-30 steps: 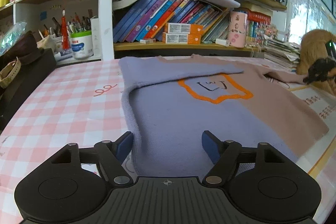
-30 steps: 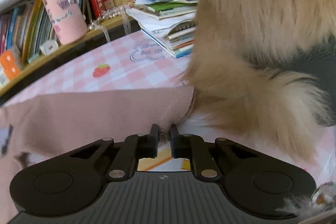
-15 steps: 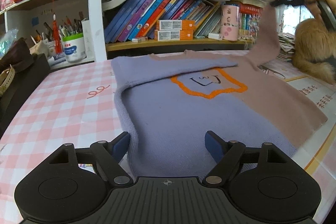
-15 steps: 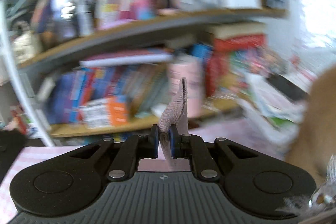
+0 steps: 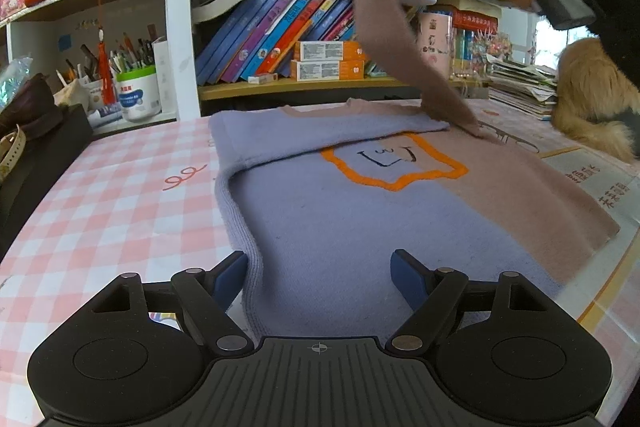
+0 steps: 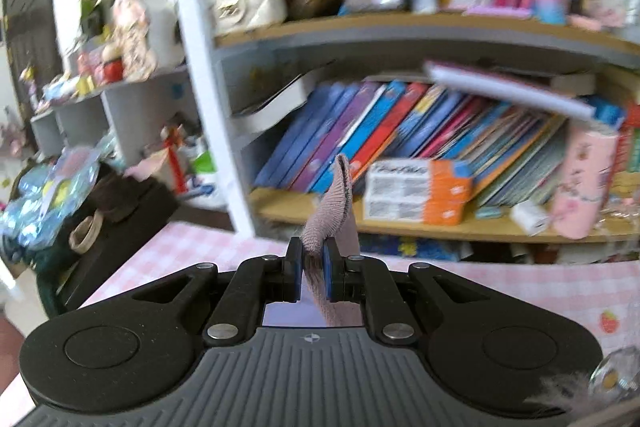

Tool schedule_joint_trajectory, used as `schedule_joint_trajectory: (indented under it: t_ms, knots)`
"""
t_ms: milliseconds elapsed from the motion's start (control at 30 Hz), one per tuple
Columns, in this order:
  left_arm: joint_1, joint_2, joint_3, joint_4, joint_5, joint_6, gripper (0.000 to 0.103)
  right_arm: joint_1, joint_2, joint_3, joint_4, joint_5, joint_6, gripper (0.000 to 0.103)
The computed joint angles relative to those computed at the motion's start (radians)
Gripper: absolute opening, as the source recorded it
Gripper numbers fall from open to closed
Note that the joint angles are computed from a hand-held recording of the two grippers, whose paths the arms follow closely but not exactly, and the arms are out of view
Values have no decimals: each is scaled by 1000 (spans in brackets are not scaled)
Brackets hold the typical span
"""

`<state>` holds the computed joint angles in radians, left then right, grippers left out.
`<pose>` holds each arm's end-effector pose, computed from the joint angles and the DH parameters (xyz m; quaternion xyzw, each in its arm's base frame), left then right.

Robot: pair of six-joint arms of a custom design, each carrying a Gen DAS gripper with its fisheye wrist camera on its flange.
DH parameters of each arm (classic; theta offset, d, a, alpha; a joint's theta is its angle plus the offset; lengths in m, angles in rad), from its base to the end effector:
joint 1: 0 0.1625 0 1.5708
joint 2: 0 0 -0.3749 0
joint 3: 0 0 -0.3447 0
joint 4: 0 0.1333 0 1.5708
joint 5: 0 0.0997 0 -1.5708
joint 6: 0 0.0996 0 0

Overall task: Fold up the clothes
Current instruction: 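Carry the pink sleeve across the body with the right tool and release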

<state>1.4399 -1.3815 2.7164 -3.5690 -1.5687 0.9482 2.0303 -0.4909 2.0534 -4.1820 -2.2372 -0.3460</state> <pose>0.0944 -0.3059 0.1785 0.4855 0.8114 -0.2984 0.1303 0.2643 -0.3725 0.0419 0.1700 -0.8168 0.4884 0.2558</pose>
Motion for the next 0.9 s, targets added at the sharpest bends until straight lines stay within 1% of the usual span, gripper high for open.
schedule_joint_trajectory:
  t_ms: [200,533,900]
  knots:
    - [4,-3,-2,7,-8,2,81,-24,41,-58,120,14,36,10]
    - [3,-1,-4,8,-7,-2,81,-56,92,-96,179,36,60,10]
    - [-3,-1,0,2,1,-3,81,-72,109,-111,216,50,71,10]
